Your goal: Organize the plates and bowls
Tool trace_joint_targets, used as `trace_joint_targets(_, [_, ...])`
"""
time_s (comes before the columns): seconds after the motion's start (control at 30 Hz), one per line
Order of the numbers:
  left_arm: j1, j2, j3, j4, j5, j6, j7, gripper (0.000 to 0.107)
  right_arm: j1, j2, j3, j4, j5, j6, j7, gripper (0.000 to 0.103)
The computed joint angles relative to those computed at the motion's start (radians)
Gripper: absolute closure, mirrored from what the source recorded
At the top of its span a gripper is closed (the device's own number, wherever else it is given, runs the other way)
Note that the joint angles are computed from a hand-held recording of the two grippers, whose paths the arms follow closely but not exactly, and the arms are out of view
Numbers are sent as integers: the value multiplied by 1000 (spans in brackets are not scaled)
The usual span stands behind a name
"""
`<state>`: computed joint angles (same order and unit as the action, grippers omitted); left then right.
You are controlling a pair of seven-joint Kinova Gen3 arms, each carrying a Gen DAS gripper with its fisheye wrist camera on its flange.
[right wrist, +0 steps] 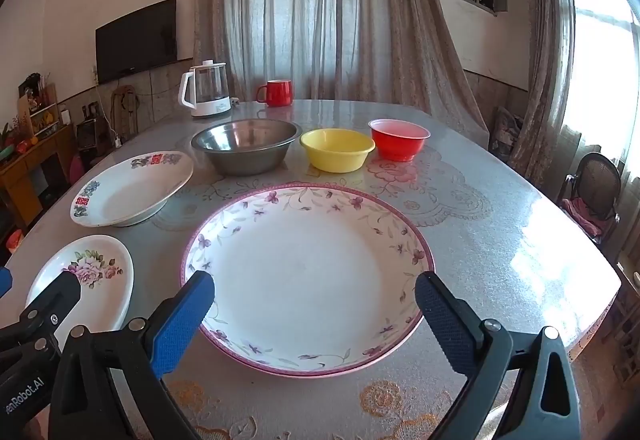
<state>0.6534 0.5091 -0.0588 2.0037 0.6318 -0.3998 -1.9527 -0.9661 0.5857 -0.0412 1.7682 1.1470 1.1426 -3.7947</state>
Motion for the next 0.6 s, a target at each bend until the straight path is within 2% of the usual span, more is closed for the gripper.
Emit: trace_joint_targets(0.6, [2, 2, 0, -1, 10, -1, -8, 5, 0, -4, -3, 10, 19, -1, -13, 1])
